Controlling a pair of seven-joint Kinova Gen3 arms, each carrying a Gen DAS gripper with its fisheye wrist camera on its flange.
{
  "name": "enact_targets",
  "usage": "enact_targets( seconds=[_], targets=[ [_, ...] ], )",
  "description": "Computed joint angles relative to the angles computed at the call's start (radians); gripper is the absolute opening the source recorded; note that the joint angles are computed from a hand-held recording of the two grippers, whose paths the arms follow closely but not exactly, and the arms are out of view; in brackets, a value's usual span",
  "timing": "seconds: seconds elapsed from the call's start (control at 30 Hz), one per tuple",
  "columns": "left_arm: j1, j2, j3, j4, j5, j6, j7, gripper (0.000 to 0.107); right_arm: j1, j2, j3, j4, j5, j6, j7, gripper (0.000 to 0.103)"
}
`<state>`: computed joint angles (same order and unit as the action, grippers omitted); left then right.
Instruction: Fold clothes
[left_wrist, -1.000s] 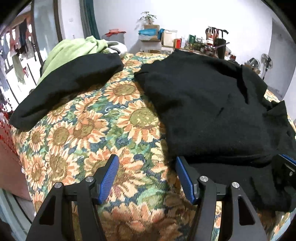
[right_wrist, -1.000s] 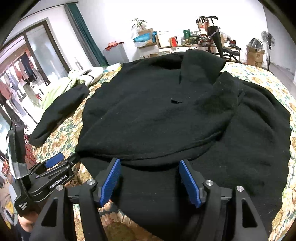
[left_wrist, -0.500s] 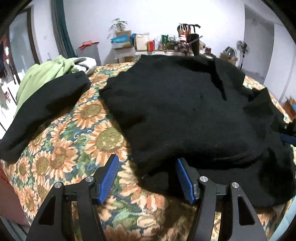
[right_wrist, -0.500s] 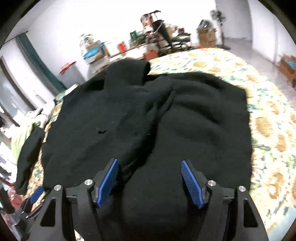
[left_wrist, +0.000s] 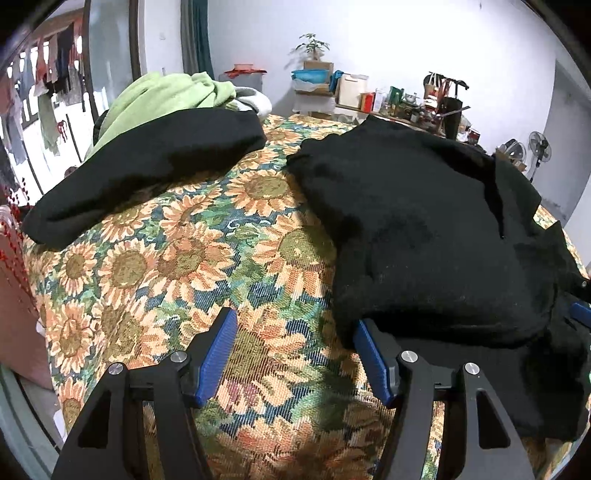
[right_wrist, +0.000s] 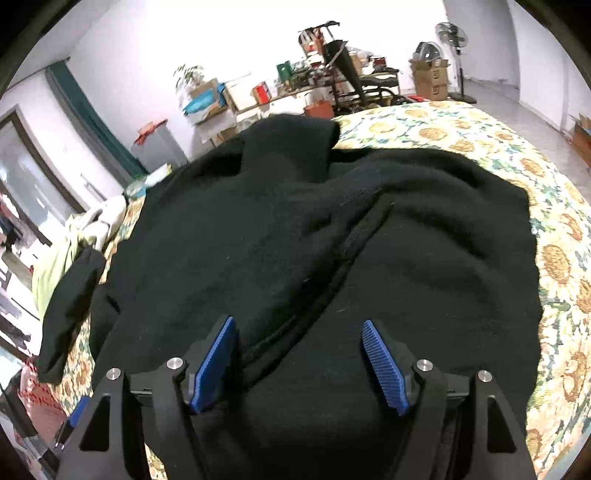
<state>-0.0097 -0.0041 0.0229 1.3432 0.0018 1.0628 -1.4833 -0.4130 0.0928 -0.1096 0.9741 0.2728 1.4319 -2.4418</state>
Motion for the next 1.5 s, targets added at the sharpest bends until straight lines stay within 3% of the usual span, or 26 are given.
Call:
enact_targets(
  seconds=[0.13,0.3,0.37,0.4,0.43,0.5,0.6,0.63,0.67,0.7,0.73,0.83,0.93,1.0,1.07,1.17,1.33,1.37,1.47,1.5],
  targets=[
    [-0.014,0.002,-0.011,0.002,0.046,0.002,-0.026,0.067,0.051,-0.006,0.017,0.028,-0.088,-0.041,0.036,0.073],
    [-0.004,0.009,-0.001,-0.006,0.009,0.008,-0.006,0.068,0.09,0.018,0.012,0.047,-0.171,-0.11,0.09,0.057],
    [-0.003,0.012,-0.001,-0.012,0.009,0.016,-0.012,0.069,0.07,0.024,0.018,0.036,-0.142,-0.111,0.087,0.039],
    [-0.003,0.011,-0.002,-0.013,0.008,0.019,-0.013,0.069,0.061,0.027,0.017,0.031,-0.124,-0.111,0.083,0.036],
    [-0.003,0.011,-0.001,-0.013,0.007,0.02,-0.015,0.069,0.051,0.031,0.017,0.026,-0.106,-0.112,0.079,0.023],
    [0.0,0.011,0.0,-0.012,-0.001,0.018,-0.013,0.071,0.033,0.035,0.016,0.017,-0.071,-0.112,0.071,0.012],
    [0.002,0.013,0.001,-0.016,-0.006,0.022,-0.01,0.071,0.014,-0.006,0.006,0.028,-0.041,-0.132,0.073,0.013],
    [0.001,0.014,0.0,-0.018,-0.004,0.024,-0.013,0.071,0.012,-0.017,0.002,0.027,-0.038,-0.128,0.086,0.024],
    [0.001,0.016,0.0,-0.02,-0.002,0.026,-0.016,0.071,0.014,-0.029,-0.008,0.029,-0.029,-0.124,0.086,0.05],
    [-0.001,0.017,-0.002,-0.021,0.003,0.027,-0.021,0.071,0.017,-0.048,0.0,0.044,-0.028,-0.131,0.07,0.061],
    [-0.002,0.018,-0.002,-0.022,0.006,0.027,-0.027,0.071,0.033,-0.067,0.006,0.066,-0.034,-0.149,0.048,0.066],
    [-0.003,0.023,-0.003,-0.028,0.008,0.034,-0.032,0.071,0.091,-0.105,0.022,0.105,-0.048,-0.175,-0.017,0.066],
    [-0.004,0.031,-0.003,-0.041,0.01,0.049,-0.031,0.071,0.093,-0.063,0.052,0.049,0.023,-0.072,-0.073,0.058],
    [-0.004,0.038,-0.003,-0.054,0.008,0.064,-0.029,0.071,0.107,-0.003,0.062,-0.017,0.038,-0.002,-0.04,0.053],
    [-0.003,0.045,-0.002,-0.068,0.006,0.08,-0.026,0.071,0.16,0.046,0.039,-0.064,-0.012,0.016,0.028,0.05],
    [-0.001,0.052,-0.001,-0.08,0.003,0.096,-0.022,0.071,0.158,0.15,0.079,-0.179,-0.079,0.074,0.119,0.051],
    [0.006,0.055,0.002,-0.084,-0.011,0.101,-0.012,0.072,0.108,0.215,0.108,-0.237,-0.03,0.091,0.153,0.05],
    [0.006,0.056,0.001,-0.085,-0.011,0.102,-0.012,0.072,0.099,0.214,0.114,-0.231,-0.03,0.082,0.169,0.034],
    [0.002,0.058,-0.002,-0.088,-0.003,0.102,-0.026,0.073,0.066,0.207,0.118,-0.216,0.008,0.087,0.22,0.006],
    [0.001,0.057,-0.002,-0.087,-0.001,0.101,-0.029,0.073,0.05,0.185,0.119,-0.187,0.031,0.072,0.21,0.006]
  ],
)
